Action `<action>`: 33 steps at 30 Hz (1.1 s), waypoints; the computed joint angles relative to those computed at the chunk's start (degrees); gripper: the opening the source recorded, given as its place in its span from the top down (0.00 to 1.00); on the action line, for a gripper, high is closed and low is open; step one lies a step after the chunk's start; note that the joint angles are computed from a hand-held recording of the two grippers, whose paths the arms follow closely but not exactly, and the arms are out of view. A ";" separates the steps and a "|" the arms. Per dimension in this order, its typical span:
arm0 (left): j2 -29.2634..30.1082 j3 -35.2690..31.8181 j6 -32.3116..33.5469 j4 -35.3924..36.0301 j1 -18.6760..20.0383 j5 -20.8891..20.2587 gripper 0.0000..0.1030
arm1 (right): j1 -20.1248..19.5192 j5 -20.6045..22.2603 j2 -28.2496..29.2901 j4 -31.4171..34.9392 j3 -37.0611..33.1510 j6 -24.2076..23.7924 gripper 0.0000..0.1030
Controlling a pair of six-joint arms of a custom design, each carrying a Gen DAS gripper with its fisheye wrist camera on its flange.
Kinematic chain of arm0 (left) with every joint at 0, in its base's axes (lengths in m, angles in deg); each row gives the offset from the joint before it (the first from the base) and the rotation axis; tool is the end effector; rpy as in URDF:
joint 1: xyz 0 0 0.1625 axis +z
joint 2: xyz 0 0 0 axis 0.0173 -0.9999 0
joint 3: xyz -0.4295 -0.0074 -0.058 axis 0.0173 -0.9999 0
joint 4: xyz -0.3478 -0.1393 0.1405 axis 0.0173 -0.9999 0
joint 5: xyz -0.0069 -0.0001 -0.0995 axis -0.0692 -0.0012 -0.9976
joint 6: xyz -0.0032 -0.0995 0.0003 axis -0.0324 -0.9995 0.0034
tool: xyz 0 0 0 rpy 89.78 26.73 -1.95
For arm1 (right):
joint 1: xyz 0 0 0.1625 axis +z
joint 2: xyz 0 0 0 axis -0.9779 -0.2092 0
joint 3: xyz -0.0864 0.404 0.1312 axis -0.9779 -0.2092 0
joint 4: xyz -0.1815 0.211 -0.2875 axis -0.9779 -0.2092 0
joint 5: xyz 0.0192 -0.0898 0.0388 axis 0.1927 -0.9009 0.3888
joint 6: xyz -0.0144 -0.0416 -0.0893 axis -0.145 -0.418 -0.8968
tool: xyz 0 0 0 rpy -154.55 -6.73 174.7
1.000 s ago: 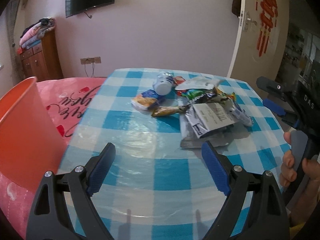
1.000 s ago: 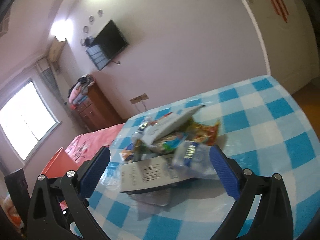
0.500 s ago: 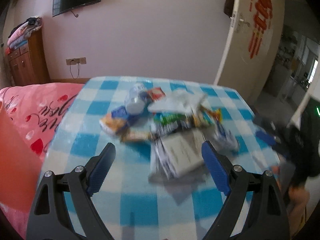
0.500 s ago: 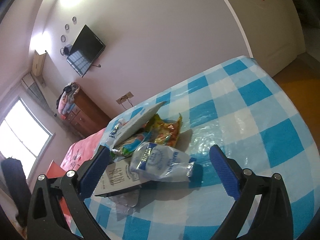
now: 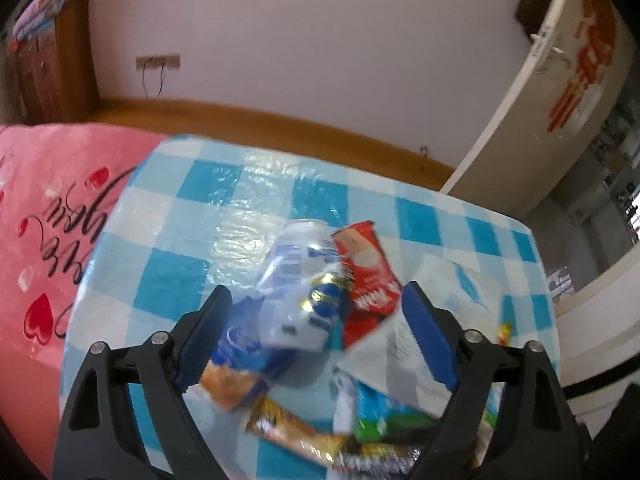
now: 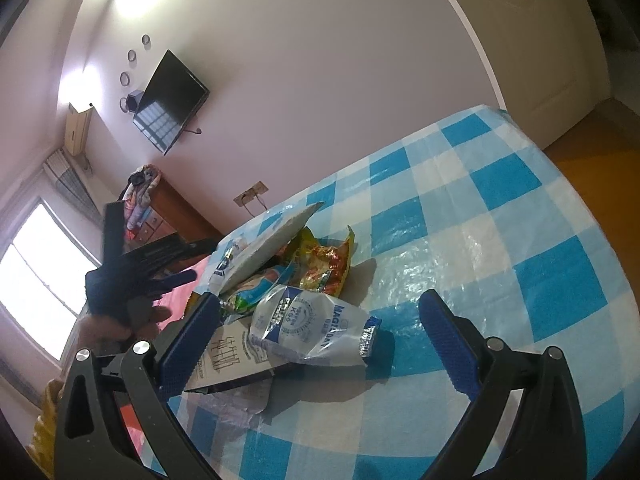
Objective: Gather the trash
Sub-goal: 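Grasp the white MAGIC drink bottle with the left tool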
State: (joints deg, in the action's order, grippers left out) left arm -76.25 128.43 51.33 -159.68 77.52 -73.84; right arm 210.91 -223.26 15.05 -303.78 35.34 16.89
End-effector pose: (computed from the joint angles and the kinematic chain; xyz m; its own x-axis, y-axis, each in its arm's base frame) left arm 0.0405 -0.6322 0.3244 -0.7460 0.4988 -0.4412 0.6171 0.7668 -0.1765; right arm 0.3594 -0.3118 -0.1476 -0.9463 0.3149 0.0727 0.0465 0.3552 -0.9336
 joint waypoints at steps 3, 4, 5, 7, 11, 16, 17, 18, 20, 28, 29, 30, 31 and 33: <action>2.59 -2.67 -1.64 2.52 0.74 0.57 0.27 | -0.36 0.95 -0.01 -0.50 0.39 0.30 0.05; 3.44 -3.37 -2.07 2.90 0.95 1.09 0.31 | -0.48 1.27 -0.01 -0.71 0.53 0.42 0.05; 4.04 -3.85 -2.28 2.97 1.10 1.35 0.36 | -0.56 1.49 -0.01 -0.82 0.62 0.49 0.05; 4.81 -4.65 -2.42 3.46 1.39 1.20 0.41 | -0.75 1.90 -0.02 -0.96 0.79 0.62 0.05; 5.25 -5.16 -2.91 4.81 2.28 0.00 0.53 | -1.10 2.44 -0.05 -0.88 1.01 0.82 0.05; 3.22 -1.33 1.49 3.31 2.25 1.71 0.62 | -1.11 2.54 -0.07 -0.85 1.05 0.58 0.05; 2.58 -0.53 2.04 3.41 2.23 1.65 0.62 | -1.07 2.43 -0.06 -0.78 1.01 0.51 0.05; 2.14 0.01 2.36 3.62 2.18 1.47 0.62 | -1.06 2.40 -0.04 -0.79 1.05 0.45 0.05; 0.72 1.70 3.42 3.78 2.13 1.38 0.62 | -1.01 2.42 -0.07 -0.61 1.08 0.36 0.05; -4.52 6.12 5.07 7.27 3.10 -0.53 0.62 | -1.41 4.08 -0.25 -0.81 1.69 0.73 0.05; -5.57 6.69 5.38 8.17 3.19 -0.74 0.62 | -1.47 4.36 -0.25 -0.90 1.75 0.79 0.05; -6.20 7.60 5.47 8.21 3.11 -0.88 0.62 | -1.52 4.65 -0.25 -0.96 1.79 0.83 0.05; -7.28 8.60 5.95 8.65 3.20 -1.09 0.62 | -1.48 4.76 -0.25 -0.88 1.73 0.77 0.05; -8.33 9.58 6.70 9.16 3.48 -1.60 0.62 | -1.31 4.64 -0.30 -0.41 1.60 0.61 0.05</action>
